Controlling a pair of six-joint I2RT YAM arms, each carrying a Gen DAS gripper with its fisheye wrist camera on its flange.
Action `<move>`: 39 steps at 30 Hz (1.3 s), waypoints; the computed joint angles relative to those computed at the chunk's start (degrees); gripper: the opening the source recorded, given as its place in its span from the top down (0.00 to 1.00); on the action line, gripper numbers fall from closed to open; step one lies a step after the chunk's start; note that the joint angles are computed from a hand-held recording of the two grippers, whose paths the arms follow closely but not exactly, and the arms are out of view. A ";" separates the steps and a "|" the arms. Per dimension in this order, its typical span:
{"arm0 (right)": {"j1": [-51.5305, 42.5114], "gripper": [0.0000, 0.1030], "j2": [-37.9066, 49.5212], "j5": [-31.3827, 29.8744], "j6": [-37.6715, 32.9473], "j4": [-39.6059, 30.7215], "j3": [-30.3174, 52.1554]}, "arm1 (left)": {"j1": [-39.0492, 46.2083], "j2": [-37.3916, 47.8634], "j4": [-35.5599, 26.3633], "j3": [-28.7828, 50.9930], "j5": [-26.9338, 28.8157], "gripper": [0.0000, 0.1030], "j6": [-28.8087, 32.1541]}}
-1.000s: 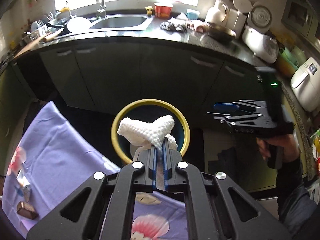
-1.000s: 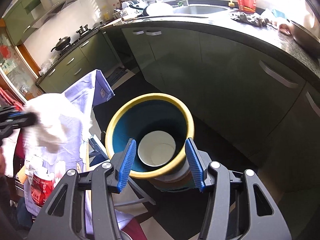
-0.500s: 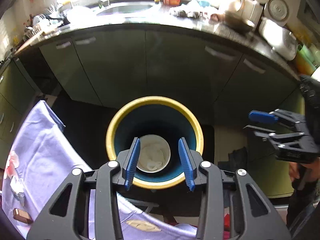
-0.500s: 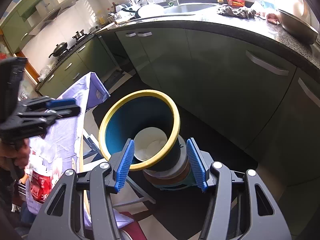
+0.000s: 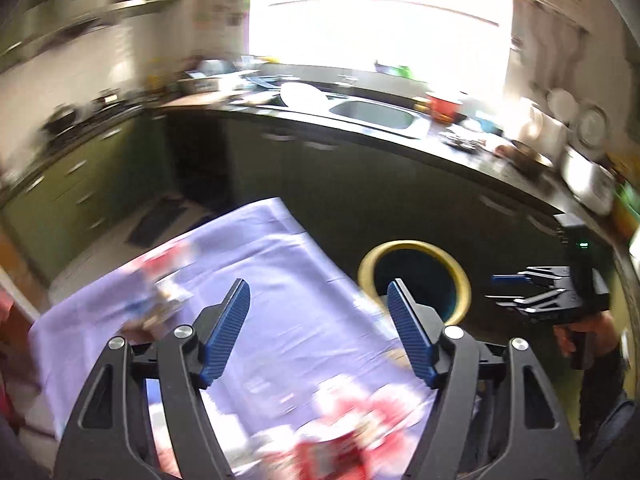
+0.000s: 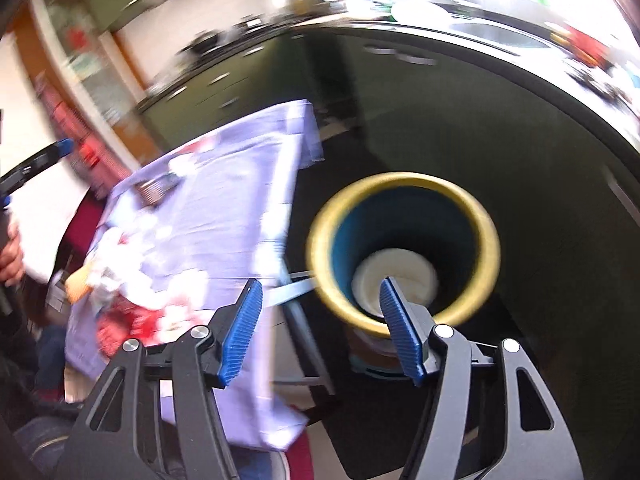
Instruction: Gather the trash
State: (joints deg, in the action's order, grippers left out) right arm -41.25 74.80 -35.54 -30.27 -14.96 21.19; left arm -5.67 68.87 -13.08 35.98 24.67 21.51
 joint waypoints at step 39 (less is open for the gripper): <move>61.90 0.43 30.71 29.84 38.75 20.19 23.23 | 41.72 21.36 -7.73 4.37 16.85 0.27 30.57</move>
